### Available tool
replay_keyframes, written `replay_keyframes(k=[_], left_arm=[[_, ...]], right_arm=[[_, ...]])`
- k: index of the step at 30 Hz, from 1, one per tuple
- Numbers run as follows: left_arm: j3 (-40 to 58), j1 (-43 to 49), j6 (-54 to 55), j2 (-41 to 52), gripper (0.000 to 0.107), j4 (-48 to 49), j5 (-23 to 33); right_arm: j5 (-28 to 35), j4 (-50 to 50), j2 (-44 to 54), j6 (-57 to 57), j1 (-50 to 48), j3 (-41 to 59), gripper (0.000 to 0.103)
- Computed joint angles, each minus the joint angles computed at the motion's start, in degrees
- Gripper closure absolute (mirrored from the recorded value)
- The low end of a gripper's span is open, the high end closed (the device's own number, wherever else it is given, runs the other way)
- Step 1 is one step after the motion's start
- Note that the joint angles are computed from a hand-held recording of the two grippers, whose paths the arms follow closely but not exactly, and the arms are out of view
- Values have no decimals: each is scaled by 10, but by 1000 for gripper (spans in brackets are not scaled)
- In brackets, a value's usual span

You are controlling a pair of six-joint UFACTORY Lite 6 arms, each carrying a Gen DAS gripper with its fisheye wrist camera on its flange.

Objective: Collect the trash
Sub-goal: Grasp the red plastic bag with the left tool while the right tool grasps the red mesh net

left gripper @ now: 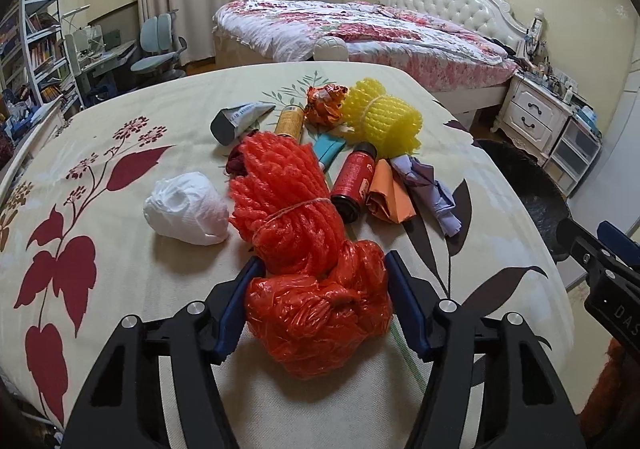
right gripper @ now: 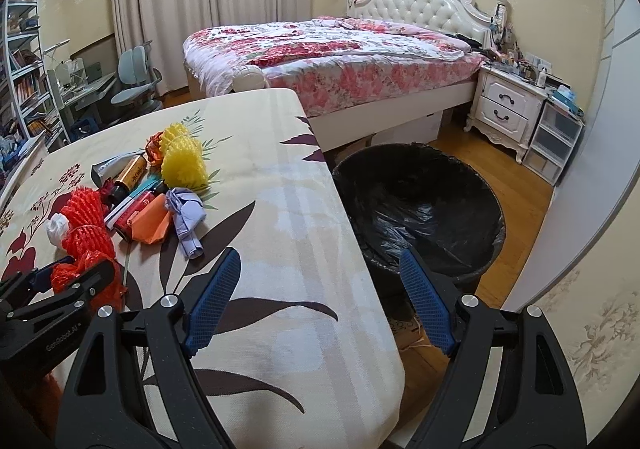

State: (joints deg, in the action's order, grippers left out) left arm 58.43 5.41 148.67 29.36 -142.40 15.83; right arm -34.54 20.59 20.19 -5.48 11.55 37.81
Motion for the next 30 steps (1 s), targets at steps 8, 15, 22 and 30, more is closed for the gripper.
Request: replay_keyframes(k=[8, 15, 22, 30], left_arm=[[-52, 37, -83, -48, 52, 111, 36], [-94, 89, -50, -114, 52, 100, 53], [-38, 167, -93, -83, 52, 151, 46], [31, 240, -116, -21, 52, 189, 39]], right_arm=[[9, -4, 1, 3, 10, 6, 23], [29, -16, 1, 10, 51, 31, 23], [83, -87, 35, 70, 125, 116, 33], [143, -31, 127, -2, 200, 253, 41]])
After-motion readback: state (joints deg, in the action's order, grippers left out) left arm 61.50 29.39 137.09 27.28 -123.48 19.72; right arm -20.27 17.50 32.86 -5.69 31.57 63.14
